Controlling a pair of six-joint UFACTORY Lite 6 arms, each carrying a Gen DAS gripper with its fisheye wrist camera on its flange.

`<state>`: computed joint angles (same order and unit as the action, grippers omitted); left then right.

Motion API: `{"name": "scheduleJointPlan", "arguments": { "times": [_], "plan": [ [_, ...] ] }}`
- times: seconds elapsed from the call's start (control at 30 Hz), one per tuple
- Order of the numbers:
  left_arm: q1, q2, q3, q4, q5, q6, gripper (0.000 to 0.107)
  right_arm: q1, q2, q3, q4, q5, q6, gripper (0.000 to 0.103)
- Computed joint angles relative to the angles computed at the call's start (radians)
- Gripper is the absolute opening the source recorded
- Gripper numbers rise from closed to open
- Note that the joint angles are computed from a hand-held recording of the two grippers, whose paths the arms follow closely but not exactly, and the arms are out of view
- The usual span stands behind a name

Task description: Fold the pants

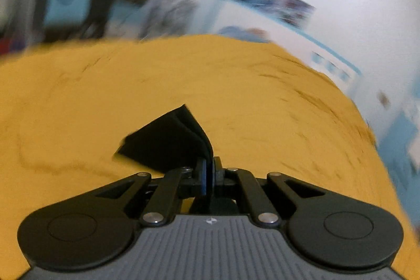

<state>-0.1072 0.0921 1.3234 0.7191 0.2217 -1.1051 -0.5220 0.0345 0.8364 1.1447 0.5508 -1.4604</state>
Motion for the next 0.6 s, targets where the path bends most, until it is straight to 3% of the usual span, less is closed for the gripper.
{"name": "scheduleJointPlan", "arguments": {
  "times": [0.17, 0.33, 0.5, 0.6],
  "plan": [
    [-0.387, -0.023, 0.061, 0.334, 0.274, -0.107, 0.003, -0.055, -0.021, -0.030, 0.032, 0.076, -0.058, 0.038],
    [-0.755, 0.133, 0.061, 0.548, 0.514, -0.119, 0.003, -0.113, -0.032, -0.046, 0.049, 0.139, -0.088, 0.037],
    [-0.903, 0.297, 0.027, 0.448, 0.471, -0.036, 0.004, -0.140, -0.045, -0.064, 0.030, 0.183, -0.096, 0.038],
    [-0.891, 0.329, 0.048, 0.288, 0.416, 0.061, 0.013, -0.126, -0.054, -0.081, 0.020, 0.199, -0.097, 0.037]
  ]
}}
